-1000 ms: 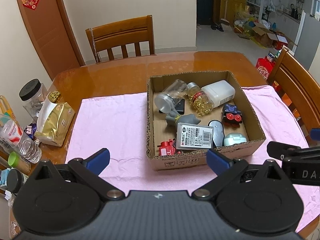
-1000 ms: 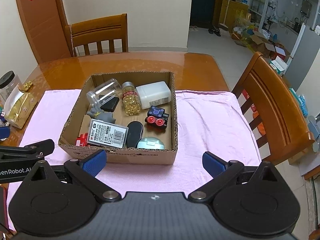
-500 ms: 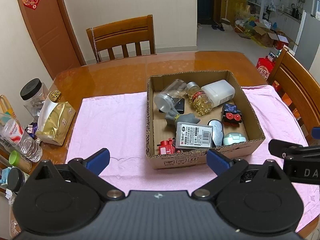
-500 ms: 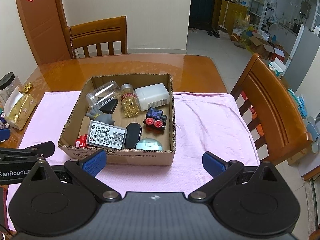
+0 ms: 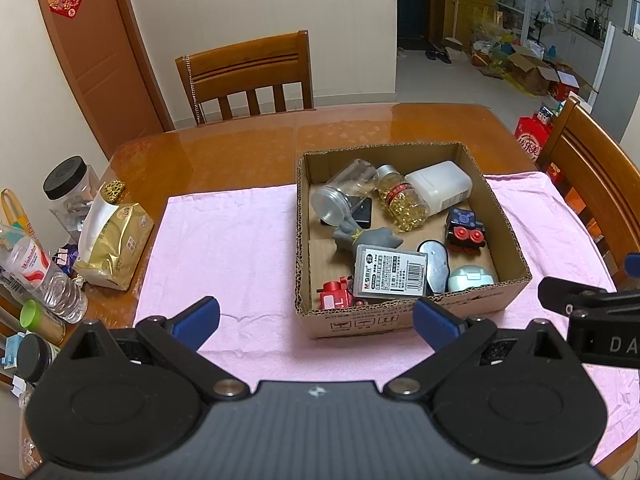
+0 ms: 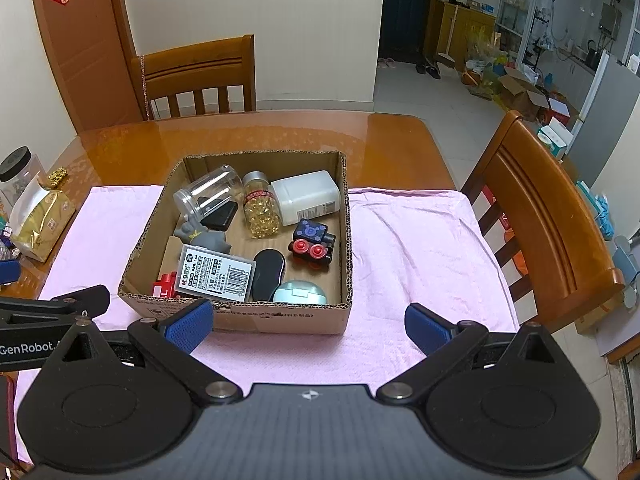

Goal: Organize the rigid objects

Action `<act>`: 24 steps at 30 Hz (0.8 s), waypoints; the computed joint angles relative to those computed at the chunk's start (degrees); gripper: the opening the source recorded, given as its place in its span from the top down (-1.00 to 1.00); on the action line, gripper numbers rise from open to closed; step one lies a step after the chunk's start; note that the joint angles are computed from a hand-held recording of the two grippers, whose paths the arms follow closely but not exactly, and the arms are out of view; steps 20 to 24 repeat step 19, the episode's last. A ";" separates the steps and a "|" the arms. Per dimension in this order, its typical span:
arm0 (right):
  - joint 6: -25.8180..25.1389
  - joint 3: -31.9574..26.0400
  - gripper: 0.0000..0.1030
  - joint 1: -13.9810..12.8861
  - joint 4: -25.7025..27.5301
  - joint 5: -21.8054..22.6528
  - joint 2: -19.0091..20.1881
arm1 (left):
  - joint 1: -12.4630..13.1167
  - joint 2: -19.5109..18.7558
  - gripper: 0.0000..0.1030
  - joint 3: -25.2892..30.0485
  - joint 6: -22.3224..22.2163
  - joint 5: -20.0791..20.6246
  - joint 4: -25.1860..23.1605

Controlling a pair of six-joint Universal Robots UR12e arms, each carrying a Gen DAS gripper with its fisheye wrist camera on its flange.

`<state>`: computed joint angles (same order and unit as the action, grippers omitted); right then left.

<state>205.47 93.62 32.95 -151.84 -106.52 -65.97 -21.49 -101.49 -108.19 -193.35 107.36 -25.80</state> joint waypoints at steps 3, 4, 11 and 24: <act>-0.08 0.00 -1.00 0.02 0.03 0.07 -0.05 | 0.00 0.00 -0.98 0.01 -0.12 0.08 -0.07; -0.12 -0.01 -1.00 0.02 0.02 0.11 -0.05 | -0.01 0.02 -0.98 0.00 -0.19 0.11 -0.13; -0.23 0.07 -1.00 0.09 -0.17 0.01 -0.14 | -0.08 0.07 -0.98 -0.02 -0.19 0.27 -0.19; -0.33 0.24 -1.00 0.13 -0.34 -0.04 -0.30 | -0.26 0.17 -0.98 -0.05 -0.18 0.46 -0.23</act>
